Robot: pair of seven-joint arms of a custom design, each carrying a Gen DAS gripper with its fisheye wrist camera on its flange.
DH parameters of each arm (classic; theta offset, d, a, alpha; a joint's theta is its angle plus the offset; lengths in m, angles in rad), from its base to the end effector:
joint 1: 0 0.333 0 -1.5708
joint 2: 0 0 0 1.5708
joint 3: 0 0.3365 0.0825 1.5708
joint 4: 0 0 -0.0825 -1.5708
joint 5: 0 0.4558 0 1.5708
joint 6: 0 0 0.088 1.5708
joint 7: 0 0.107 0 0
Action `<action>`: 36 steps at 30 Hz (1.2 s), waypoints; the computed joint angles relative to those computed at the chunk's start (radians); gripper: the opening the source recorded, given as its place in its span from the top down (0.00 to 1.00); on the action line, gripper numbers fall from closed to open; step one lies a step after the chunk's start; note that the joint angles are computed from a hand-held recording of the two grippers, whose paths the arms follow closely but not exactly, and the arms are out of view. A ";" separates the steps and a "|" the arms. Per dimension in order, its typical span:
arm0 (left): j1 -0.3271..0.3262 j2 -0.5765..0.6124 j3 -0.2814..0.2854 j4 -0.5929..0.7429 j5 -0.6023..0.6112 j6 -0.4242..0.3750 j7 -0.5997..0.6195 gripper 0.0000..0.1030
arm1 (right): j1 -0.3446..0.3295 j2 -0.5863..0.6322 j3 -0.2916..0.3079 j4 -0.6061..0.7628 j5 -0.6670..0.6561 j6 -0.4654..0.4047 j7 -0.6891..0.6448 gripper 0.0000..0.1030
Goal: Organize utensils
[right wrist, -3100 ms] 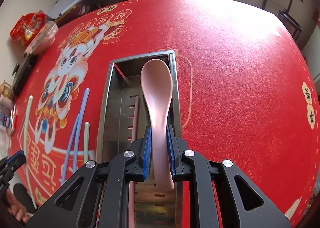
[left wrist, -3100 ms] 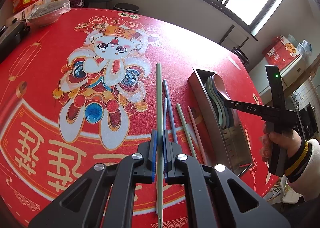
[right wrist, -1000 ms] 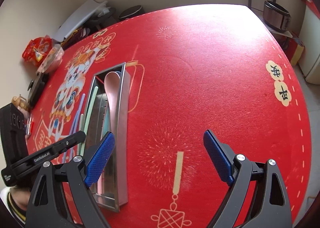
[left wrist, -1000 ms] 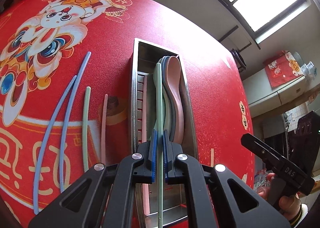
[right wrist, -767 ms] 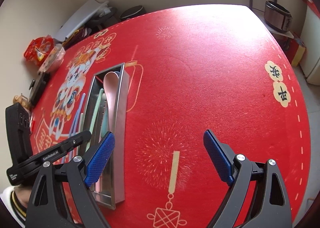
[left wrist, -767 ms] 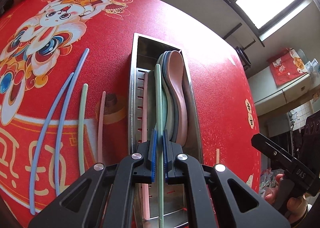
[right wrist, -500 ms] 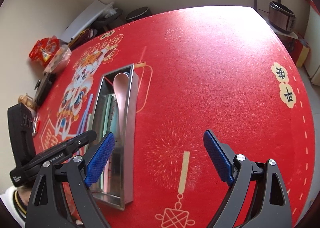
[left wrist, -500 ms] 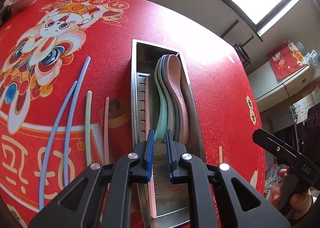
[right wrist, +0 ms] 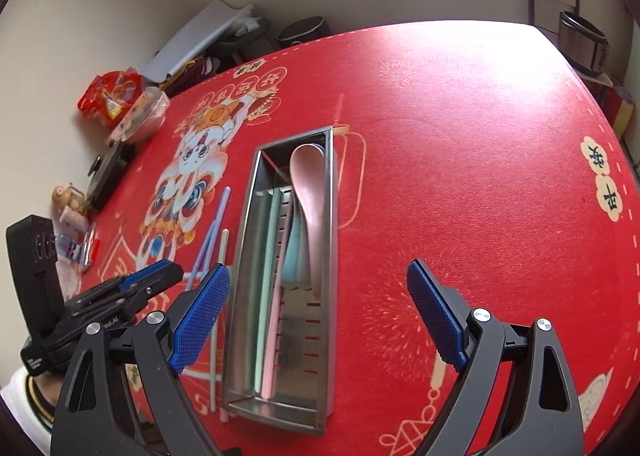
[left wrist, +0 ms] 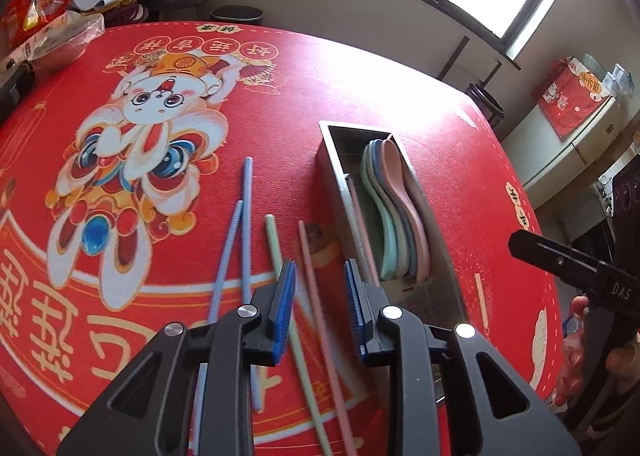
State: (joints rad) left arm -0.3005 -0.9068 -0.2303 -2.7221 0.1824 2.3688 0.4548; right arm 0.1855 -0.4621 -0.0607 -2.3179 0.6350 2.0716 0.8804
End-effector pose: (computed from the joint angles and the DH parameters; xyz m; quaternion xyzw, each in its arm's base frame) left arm 0.3308 -0.1933 0.5228 -0.8242 0.4749 -0.2597 0.1664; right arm 0.4888 0.0895 0.5464 -0.8310 0.4568 0.0581 0.3120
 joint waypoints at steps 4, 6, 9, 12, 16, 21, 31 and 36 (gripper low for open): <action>-0.032 -0.077 0.032 -0.043 -0.009 -0.084 0.070 0.76 | 0.006 -0.016 0.014 -0.021 0.016 0.025 0.048 0.16; -0.054 -0.099 0.053 -0.062 -0.031 -0.113 0.115 0.76 | 0.012 -0.025 0.019 -0.032 0.020 0.036 0.073 0.15; -0.068 -0.120 0.065 -0.089 -0.054 -0.141 0.170 0.76 | 0.020 -0.043 0.032 -0.054 0.015 0.067 0.112 0.14; -0.066 -0.143 0.076 -0.118 -0.077 -0.150 0.200 0.76 | 0.034 -0.055 0.034 -0.068 0.018 0.061 0.149 0.14; -0.062 -0.152 0.084 -0.136 -0.094 -0.182 0.250 0.76 | 0.051 -0.080 0.043 -0.086 0.001 0.050 0.174 0.14; -0.061 -0.154 0.080 -0.148 -0.107 -0.174 0.295 0.76 | 0.054 -0.123 0.065 -0.121 -0.054 0.094 0.224 0.14; -0.044 -0.114 0.053 -0.135 -0.079 -0.153 0.329 0.76 | 0.060 -0.144 0.061 -0.141 -0.113 0.108 0.277 0.14; -0.035 -0.099 0.049 -0.130 -0.066 -0.140 0.322 0.76 | 0.062 -0.140 0.056 -0.135 -0.120 0.103 0.287 0.14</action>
